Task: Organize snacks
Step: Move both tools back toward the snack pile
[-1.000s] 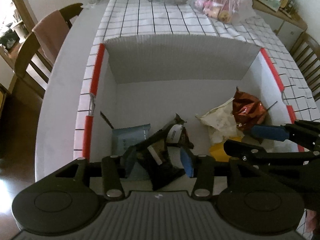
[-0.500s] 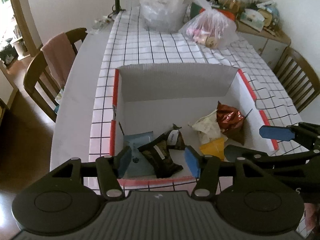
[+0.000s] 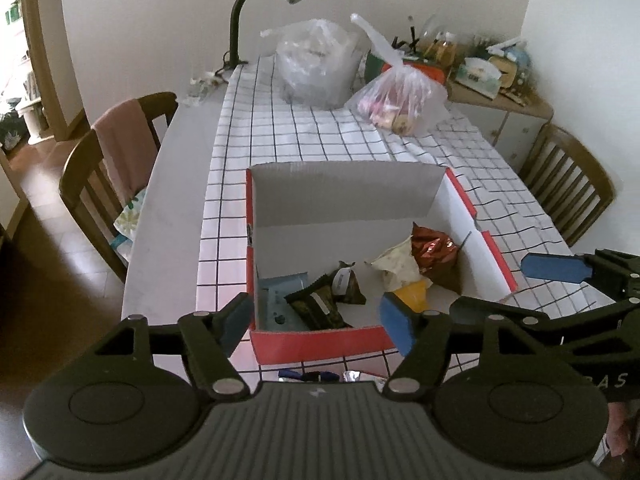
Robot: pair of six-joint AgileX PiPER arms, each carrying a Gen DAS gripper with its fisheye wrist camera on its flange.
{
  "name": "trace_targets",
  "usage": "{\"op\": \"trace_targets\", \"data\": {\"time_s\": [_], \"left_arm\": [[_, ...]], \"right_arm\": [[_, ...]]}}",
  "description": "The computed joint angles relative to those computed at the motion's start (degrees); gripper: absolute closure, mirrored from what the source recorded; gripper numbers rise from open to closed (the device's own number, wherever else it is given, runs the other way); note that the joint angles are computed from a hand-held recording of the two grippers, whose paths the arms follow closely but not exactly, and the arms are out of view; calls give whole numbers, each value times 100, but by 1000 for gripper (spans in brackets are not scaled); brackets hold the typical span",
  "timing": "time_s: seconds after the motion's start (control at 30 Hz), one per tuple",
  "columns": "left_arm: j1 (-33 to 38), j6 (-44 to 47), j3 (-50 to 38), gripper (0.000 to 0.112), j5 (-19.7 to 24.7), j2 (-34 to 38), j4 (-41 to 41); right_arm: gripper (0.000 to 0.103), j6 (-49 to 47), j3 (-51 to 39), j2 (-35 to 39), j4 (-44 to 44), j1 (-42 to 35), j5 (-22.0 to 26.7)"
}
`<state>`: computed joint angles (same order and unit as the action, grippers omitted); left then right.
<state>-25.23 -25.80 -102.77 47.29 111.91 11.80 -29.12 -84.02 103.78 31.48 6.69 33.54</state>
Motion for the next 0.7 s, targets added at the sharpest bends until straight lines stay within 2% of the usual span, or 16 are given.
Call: {"op": "trace_targets", "data": {"time_s": [0.1, 0.27, 0.7], "left_arm": [[21, 79, 407, 39, -249, -268, -78], [40, 210, 1080, 38, -589, -656, -165], [160, 143, 2350, 38, -990, -1122, -44]], "right_arm": [[2, -104, 317, -255, 156, 63, -174], [1, -61, 772, -577, 76, 214, -422], [1, -138, 1808, -893, 134, 368, -805]]}}
